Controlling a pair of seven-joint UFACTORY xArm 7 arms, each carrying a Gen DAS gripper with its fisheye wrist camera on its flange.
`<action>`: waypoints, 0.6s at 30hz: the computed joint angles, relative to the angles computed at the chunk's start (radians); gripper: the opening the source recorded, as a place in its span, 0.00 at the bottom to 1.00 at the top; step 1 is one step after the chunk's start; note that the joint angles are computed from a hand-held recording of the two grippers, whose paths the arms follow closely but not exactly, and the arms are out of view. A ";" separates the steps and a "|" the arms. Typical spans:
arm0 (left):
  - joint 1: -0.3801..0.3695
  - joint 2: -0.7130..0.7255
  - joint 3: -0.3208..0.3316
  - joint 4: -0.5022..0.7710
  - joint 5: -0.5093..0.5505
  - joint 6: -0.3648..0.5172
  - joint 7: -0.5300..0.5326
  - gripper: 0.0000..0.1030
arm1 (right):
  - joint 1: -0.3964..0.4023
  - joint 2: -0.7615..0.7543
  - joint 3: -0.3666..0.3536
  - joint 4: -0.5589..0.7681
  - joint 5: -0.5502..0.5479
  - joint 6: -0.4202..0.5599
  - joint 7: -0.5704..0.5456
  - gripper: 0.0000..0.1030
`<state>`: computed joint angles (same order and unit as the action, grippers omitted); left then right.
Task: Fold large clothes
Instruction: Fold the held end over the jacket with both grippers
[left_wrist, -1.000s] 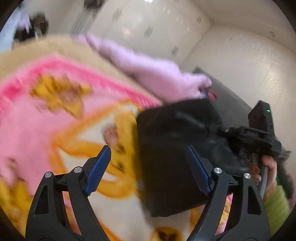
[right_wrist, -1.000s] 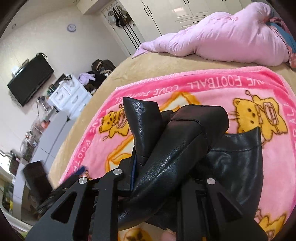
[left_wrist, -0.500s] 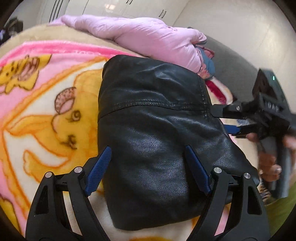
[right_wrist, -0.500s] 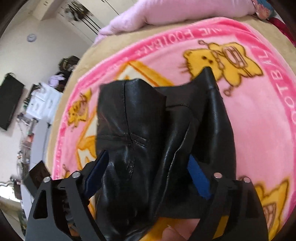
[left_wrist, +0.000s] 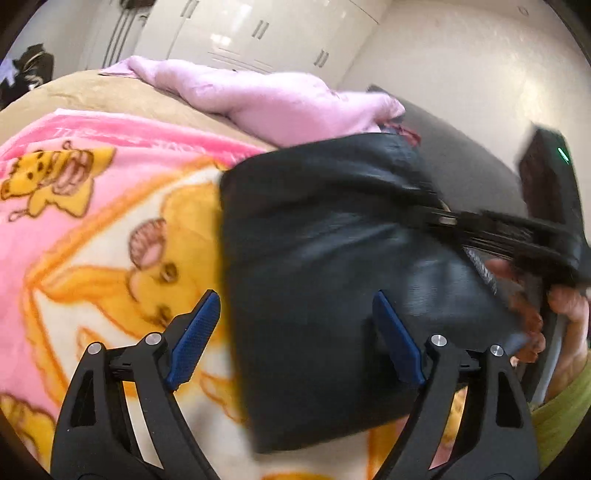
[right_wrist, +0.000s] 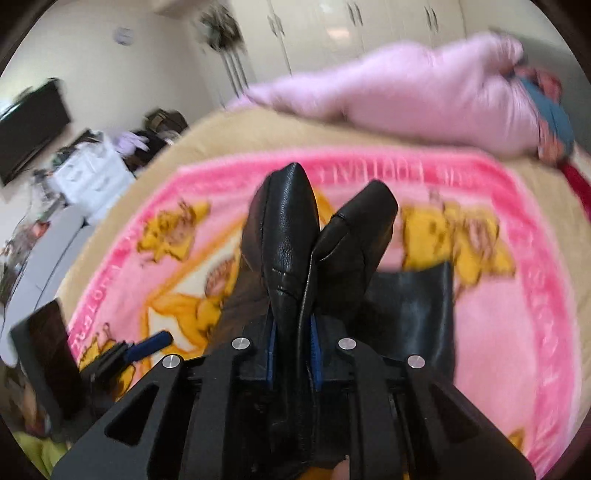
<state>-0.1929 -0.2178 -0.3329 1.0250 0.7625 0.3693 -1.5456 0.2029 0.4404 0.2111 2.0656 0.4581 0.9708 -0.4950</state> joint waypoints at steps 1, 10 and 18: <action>-0.004 0.005 0.015 0.002 -0.026 -0.002 0.022 0.75 | -0.022 0.013 0.002 0.023 0.022 -0.006 -0.016 0.13; -0.105 0.220 0.124 0.105 -0.370 -0.084 0.333 0.83 | -0.159 0.114 0.019 0.007 0.153 0.015 -0.006 0.18; -0.189 0.296 0.178 0.186 -0.315 -0.040 0.327 0.86 | -0.219 0.058 0.001 -0.234 0.263 -0.130 0.051 0.76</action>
